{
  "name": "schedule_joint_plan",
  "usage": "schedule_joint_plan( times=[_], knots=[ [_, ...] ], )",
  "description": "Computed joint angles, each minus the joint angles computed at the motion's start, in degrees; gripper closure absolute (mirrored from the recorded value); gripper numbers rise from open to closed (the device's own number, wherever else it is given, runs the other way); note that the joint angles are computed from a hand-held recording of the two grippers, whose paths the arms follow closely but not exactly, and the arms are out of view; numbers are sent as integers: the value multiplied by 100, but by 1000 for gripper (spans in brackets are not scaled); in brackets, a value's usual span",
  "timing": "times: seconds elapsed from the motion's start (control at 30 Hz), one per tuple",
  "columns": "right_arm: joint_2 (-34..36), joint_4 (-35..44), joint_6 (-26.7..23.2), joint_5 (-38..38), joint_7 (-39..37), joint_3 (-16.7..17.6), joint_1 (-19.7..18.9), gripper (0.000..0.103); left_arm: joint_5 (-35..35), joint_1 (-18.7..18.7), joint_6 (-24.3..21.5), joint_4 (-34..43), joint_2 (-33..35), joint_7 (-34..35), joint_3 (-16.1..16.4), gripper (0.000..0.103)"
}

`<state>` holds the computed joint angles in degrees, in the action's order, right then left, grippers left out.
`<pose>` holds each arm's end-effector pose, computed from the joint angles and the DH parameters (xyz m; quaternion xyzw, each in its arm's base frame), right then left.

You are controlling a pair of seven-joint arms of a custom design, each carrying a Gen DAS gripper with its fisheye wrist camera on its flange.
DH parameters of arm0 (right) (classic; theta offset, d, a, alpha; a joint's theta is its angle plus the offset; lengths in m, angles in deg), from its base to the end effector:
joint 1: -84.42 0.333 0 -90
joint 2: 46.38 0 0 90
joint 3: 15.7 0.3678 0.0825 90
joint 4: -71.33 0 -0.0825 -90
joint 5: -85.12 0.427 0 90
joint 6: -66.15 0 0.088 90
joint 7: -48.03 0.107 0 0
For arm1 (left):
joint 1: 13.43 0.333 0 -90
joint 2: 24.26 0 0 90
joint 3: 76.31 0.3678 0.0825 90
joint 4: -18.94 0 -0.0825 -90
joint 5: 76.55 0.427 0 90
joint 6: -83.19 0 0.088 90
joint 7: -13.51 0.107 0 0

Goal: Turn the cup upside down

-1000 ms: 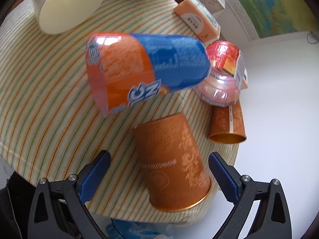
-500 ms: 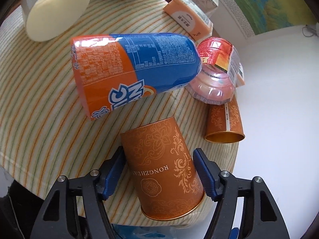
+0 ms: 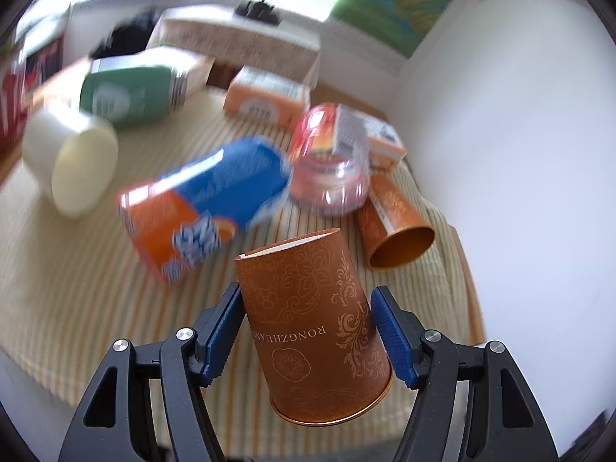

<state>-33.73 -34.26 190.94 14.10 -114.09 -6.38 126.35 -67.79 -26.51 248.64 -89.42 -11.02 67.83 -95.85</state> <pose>0.4639 0.5090 0.4712 -0.5238 0.7010 -0.3667 0.3159 0.6007 -0.3718 0.5111 -0.6411 0.6665 -0.3712 0.0834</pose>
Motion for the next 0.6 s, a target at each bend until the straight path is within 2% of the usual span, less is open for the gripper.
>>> schedule_joint_plan(
  times=[0.13, 0.3, 0.53, 0.6],
  knots=[
    [29, 10, -8, 32, 13, -6, -1, 24, 1850, -622, 438, -26, -19, -723, 795, 33],
    [88, 74, -67, 48, 3, -17, 20, 24, 3457, -872, 711, -17, 40, -1454, 1254, 33],
    [215, 263, -84, 73, -80, -52, 75, 24, 4892, -943, 1005, -49, 41, -2268, 1460, 33],
    [262, 342, -125, 78, -121, -66, 106, 24, 5087, -876, 1087, -55, 50, -2299, 1412, 33]
  ],
)
